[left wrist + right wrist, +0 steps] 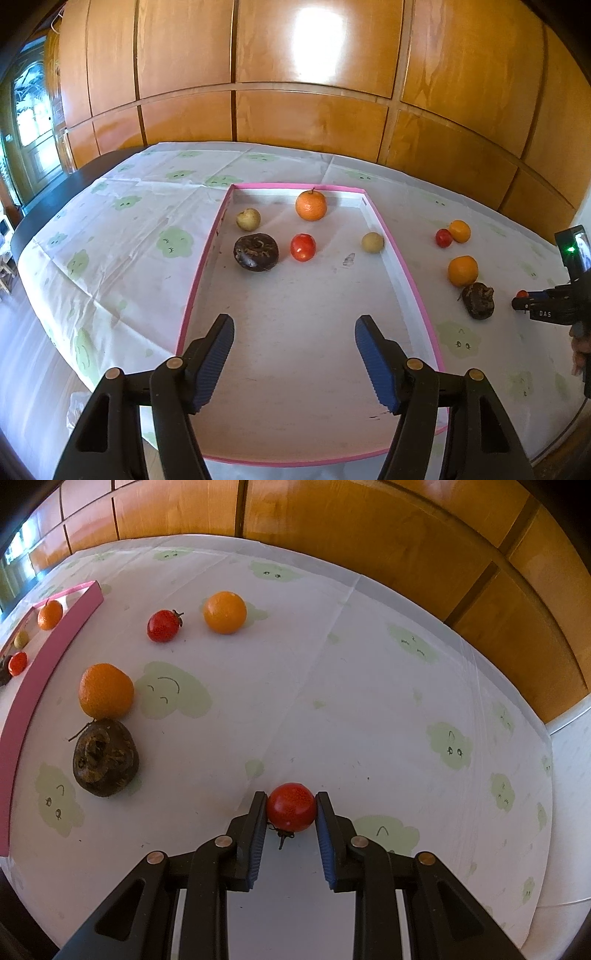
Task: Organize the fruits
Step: 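Hold the red tomato in the right tool above the table, then carry the red tomato over the tray and open the right tool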
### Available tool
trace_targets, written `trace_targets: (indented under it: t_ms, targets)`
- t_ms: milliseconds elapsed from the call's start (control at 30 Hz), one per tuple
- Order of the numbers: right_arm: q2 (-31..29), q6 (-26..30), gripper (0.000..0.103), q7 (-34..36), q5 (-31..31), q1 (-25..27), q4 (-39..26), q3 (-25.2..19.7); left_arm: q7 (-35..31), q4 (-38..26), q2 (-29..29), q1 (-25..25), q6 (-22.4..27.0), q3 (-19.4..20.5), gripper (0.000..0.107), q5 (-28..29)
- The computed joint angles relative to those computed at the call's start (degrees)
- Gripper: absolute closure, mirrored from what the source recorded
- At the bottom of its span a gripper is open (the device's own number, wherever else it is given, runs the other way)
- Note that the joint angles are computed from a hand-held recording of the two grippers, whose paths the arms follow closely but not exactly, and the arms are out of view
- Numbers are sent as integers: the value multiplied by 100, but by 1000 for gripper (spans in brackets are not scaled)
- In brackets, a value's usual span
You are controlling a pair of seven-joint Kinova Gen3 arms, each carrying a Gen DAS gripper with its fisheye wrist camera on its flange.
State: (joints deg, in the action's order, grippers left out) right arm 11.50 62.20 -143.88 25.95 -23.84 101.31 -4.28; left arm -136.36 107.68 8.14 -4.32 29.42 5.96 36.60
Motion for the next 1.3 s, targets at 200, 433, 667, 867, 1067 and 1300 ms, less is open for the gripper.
trace_targets:
  t_ms: [200, 433, 667, 867, 1067, 1300]
  targets:
    - [-47, -99, 77, 137, -178, 123, 35, 12, -2, -36, 35, -42, 37, -14, 39, 4]
    - [-327, -211, 77, 109, -216, 93, -75, -97, -98, -73, 84, -162, 59, -38, 39, 147]
    - [-276, -707, 77, 315, -320, -174, -520, -320, -76, -89, 132, -270, 71, -35, 39, 201]
    - [270, -1171, 77, 755, -548, -548, -1232, -362, -233, -43, 80, -340, 4, -33, 39, 349]
    - [801, -1296, 77, 923, -748, -844, -1781, -146, -362, -51, 92, -422, 79, -67, 39, 455]
    - [1206, -1125, 77, 989, -957, -952, -2285, 52, -458, -75, 143, -464, 155, -96, 39, 530]
